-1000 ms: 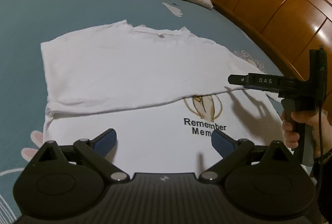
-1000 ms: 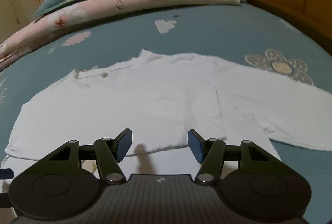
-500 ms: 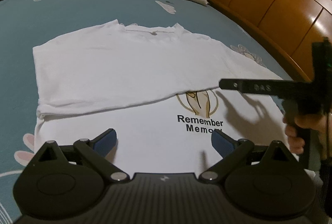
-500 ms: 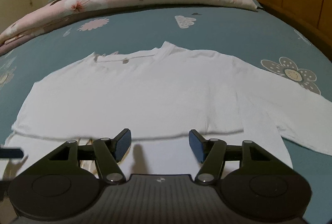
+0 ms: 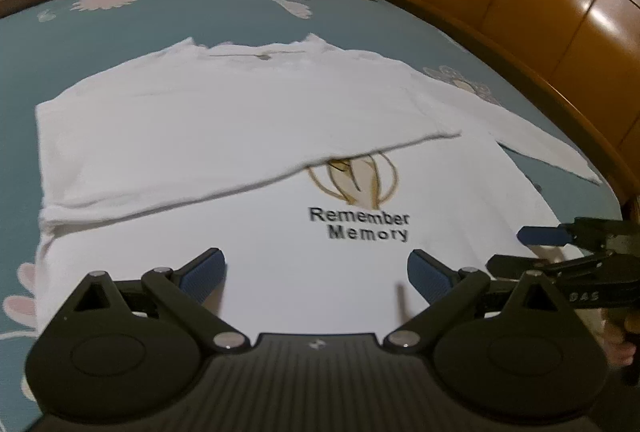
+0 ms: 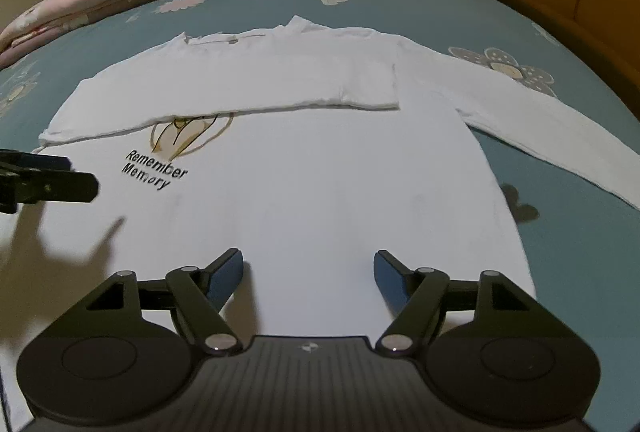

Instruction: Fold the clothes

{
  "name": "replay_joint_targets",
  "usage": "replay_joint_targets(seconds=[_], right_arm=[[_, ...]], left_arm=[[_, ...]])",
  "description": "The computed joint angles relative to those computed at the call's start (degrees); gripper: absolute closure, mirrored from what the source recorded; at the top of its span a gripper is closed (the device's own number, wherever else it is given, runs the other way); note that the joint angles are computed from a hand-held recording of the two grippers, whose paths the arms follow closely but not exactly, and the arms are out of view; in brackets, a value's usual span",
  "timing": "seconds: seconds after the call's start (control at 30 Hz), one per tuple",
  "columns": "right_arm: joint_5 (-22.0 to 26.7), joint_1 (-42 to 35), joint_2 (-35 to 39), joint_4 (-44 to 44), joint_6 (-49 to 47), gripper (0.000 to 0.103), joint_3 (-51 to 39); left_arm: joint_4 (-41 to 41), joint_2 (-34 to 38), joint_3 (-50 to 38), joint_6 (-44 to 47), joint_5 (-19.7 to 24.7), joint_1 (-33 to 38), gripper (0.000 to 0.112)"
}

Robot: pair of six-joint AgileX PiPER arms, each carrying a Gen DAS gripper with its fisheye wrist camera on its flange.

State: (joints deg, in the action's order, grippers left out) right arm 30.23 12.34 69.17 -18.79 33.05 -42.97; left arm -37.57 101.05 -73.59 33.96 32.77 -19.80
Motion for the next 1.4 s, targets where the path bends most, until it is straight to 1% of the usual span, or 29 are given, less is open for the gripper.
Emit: replay_joint_targets(seconds=[0.13, 0.23, 0.3, 0.4, 0.5, 0.57, 0.63, 0.7, 0.8, 0.93, 1.03, 1.1, 1.4], right_arm=[[-0.49, -4.38, -0.75, 5.38, -4.99, 0.027, -0.32], [-0.78, -9.36, -0.83, 15.74, -13.51, 0.027, 0.11], [-1.12, -12.37, -2.42, 21.75, -19.33, 0.027, 1.24], [-0.18, -20.07, -4.38, 34.05, -31.01, 0.027, 1.98], [2.11, -31.59, -5.6, 44.22, -41.17, 0.026, 1.69], [4.29, -40.82, -5.56, 52.61, -49.74, 0.026, 1.44], [7.39, -51.07, -4.2, 61.42, -58.14, 0.026, 0.9], [11.0, -60.77, -1.34, 68.43, -63.77, 0.025, -0.5], [17.35, -74.43, 5.58, 78.25, -68.45, 0.025, -3.43], [19.5, -85.6, 12.74, 86.55, -69.87, 0.025, -6.22], [19.46, -88.89, 17.27, 88.87, -69.24, 0.025, -8.8], [18.39, -89.44, 19.56, 88.13, -67.73, 0.025, -10.47], [15.56, -87.24, 25.13, 92.08, -70.63, 0.025, -13.18]], left_arm=[[2.39, 0.12, 0.67, -0.7, -1.43, -1.37, 0.014], [-0.41, 0.49, 0.48, 1.76, -0.27, -0.41, 0.011], [-3.8, 0.71, 0.63, 4.33, 0.61, 0.66, 0.01], [-6.67, 0.95, 0.79, 6.56, 1.33, 1.56, 0.01], [-8.19, 1.17, 0.78, 7.68, 1.85, 2.09, 0.01], [-8.92, 1.46, 0.5, 8.11, 2.39, 2.44, 0.01], [-9.94, 1.63, 0.49, 9.04, 2.75, 2.78, 0.01], [-10.79, 1.7, 0.62, 10.05, 2.93, 3.04, 0.01], [-11.3, 1.73, 0.71, 10.88, 3.13, 3.2, 0.01], [-12.39, 2.09, 0.36, 11.92, 4.21, 3.87, 0.01], [-13.92, 2.33, 0.31, 12.92, 4.85, 4.56, 0.01], [-14.37, 2.44, 0.27, 13.42, 4.98, 4.7, 0.01], [-14.28, 2.35, 0.66, 14.25, 4.15, 4.24, 0.01]])
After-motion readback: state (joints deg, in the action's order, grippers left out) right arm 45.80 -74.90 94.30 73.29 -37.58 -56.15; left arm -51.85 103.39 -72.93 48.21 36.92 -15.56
